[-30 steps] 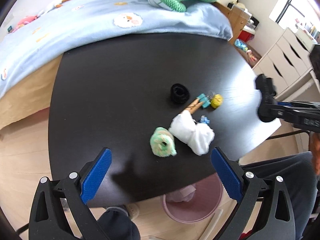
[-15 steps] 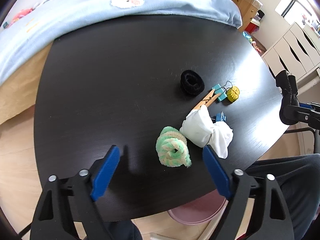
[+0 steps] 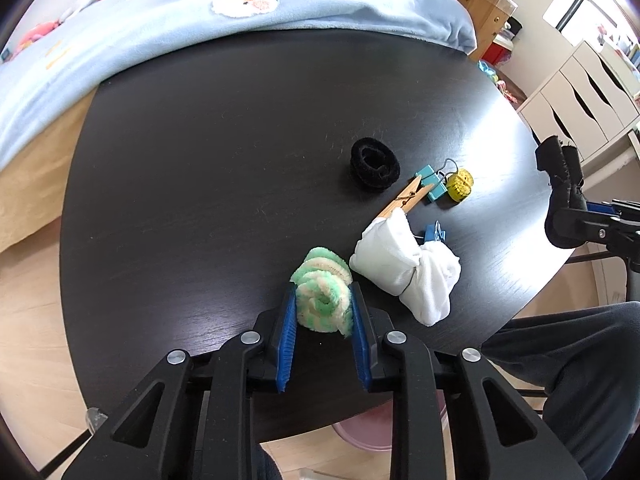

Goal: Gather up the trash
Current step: 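Drop the gloves and yarn ball into the wastebasket, opening both grippers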

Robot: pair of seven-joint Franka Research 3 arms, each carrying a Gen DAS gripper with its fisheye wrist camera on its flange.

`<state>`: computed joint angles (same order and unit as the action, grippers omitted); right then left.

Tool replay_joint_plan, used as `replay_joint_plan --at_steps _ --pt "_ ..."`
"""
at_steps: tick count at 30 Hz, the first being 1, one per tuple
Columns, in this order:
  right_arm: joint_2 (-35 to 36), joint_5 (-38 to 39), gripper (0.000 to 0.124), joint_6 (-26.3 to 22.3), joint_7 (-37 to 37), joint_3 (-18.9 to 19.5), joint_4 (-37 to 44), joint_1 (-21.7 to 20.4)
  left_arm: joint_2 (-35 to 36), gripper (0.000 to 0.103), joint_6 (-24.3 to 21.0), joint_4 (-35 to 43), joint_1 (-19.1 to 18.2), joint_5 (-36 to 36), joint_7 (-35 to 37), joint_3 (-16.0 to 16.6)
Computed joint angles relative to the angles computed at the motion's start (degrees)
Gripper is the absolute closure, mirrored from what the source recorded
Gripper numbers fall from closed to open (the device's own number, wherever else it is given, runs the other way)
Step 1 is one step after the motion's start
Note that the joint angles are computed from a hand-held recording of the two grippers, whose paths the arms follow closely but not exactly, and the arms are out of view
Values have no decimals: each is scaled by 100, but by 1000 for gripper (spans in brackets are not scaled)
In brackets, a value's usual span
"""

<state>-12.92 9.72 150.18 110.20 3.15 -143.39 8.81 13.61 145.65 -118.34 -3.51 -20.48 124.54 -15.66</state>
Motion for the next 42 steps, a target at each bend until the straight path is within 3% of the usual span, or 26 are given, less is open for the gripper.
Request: replay_joint_plan --at_steps 9,12,25,33,42 --pt "-215 -210 92 28 117 94 -141 -16 -519 79 145 -353 -26 -233 146 61" --pt "-394 -296 92 40 174 148 -255 -15 -819 79 143 -581 -57 -601 452 92" --pt "-1610 -218 92 162 316 463 -1139 213 -2255 79 78 -1797 -795 -1662 1405 720" --pt "-2300 -29 92 55 279 616 -1511 559 -2868 79 85 -2325 -1194 -1793 1595 1041" --pt "-2472 217 92 -9 294 697 -1750 945 -3296 79 117 -2749 -1403 -1775 1625 1308"
